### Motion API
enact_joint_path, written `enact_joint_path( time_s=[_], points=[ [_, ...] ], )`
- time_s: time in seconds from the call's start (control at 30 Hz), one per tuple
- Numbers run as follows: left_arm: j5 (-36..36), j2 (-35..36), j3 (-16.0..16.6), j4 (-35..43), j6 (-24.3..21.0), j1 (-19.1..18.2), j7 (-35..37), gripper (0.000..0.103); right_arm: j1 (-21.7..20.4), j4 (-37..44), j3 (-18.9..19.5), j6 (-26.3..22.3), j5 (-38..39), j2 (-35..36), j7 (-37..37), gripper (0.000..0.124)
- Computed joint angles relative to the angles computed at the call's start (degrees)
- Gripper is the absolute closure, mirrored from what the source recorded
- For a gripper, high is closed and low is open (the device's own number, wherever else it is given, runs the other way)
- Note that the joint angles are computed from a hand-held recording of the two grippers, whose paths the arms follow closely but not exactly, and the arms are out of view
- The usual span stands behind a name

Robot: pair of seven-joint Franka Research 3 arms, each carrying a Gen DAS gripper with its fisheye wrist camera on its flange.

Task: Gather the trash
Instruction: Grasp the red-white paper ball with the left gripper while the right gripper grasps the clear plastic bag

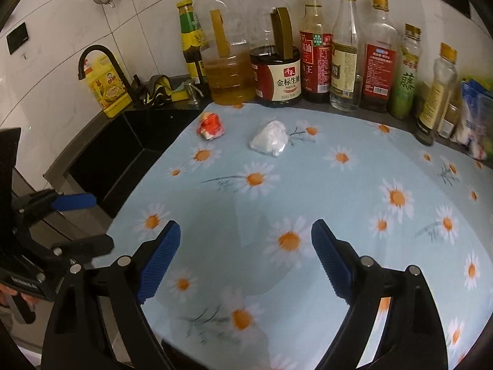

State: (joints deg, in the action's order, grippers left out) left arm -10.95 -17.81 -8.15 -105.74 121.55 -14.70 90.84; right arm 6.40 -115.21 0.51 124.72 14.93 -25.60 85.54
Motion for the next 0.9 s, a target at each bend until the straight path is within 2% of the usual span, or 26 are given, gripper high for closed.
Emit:
enact_joint_path(
  time_s=[0.4, 0.6, 0.9],
  points=[
    [9.18, 17.95, -3.96, 19.24, -4.35, 1.44, -7.67, 0.015, -1.32, 7.35, -4.92, -1.97, 7.1, 12.11, -11.46, 0.038],
    [14.23, 26.05, -4.52, 29.09, -7.55, 1.2, -10.93, 0.015, -2.69, 11.88, -5.55, -4.31, 12.31, 17.4, -15.51, 0.038],
    [19.67, 36.95, -3.6, 42.75, -13.5, 0.06, -13.15, 0.015, -3.8, 21.17, -4.05, -6.05, 18.16, 26.45, -20.2, 0.038]
  ],
)
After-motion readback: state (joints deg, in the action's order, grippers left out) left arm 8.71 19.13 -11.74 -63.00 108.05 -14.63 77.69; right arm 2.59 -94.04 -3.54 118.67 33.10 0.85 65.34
